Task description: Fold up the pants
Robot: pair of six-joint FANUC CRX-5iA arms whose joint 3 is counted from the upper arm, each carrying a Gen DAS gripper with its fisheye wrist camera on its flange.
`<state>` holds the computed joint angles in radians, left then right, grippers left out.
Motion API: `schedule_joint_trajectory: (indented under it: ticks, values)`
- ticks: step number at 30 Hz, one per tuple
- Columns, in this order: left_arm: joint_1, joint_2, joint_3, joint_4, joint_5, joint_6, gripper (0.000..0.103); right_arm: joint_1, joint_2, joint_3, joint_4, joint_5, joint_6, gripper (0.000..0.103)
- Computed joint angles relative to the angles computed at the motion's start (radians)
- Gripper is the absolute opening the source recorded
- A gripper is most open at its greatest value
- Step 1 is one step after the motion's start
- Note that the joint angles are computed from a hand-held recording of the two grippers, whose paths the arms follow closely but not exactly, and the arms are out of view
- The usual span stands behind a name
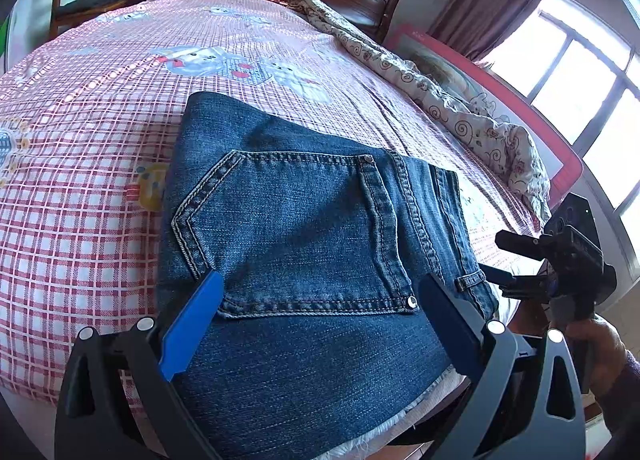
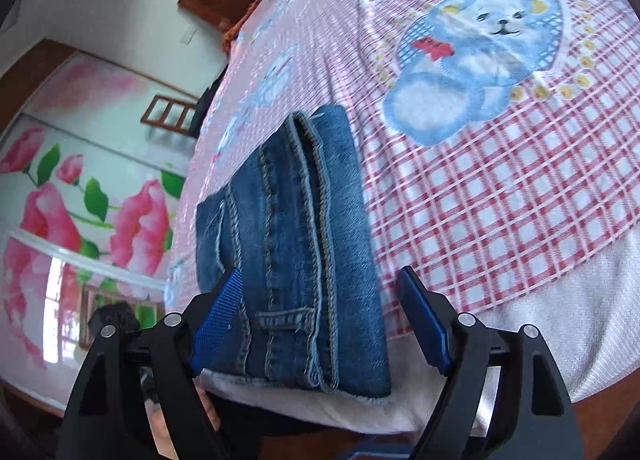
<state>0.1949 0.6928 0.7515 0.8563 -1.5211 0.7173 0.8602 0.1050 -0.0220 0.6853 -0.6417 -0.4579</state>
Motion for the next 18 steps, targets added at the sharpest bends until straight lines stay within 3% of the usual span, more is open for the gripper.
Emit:
schedule_joint_trajectory:
  ticks: [1,5,10,12,14,15,18]
  values:
    - [0.0,-0.004,-0.006,-0.002,0.004,-0.008,0.098,-0.001,0.004,0.011,-0.034,0.01,0.044,0.079]
    - [-0.001,-0.014,-0.021,-0.005,0.015,-0.016,0.099,0.011,0.069,0.157,-0.169,-0.123,0.261,0.079]
    - [0.0,-0.005,-0.007,-0.003,0.001,-0.022,0.099,0.045,0.138,0.305,-0.157,-0.213,0.481,0.072]
    - [-0.001,-0.009,-0.012,-0.004,0.005,-0.027,0.099,0.029,0.152,0.319,-0.213,-0.28,0.465,0.068]
    - [-0.001,-0.014,-0.017,-0.009,0.007,-0.038,0.099,0.016,0.126,0.246,-0.191,-0.213,0.388,0.066]
    - [0.0,-0.011,-0.014,-0.006,0.002,-0.044,0.099,0.02,0.128,0.251,-0.182,-0.22,0.384,0.06]
    - [0.003,0.001,-0.002,0.008,-0.012,-0.038,0.099,0.036,0.168,0.357,-0.218,-0.346,0.49,0.028]
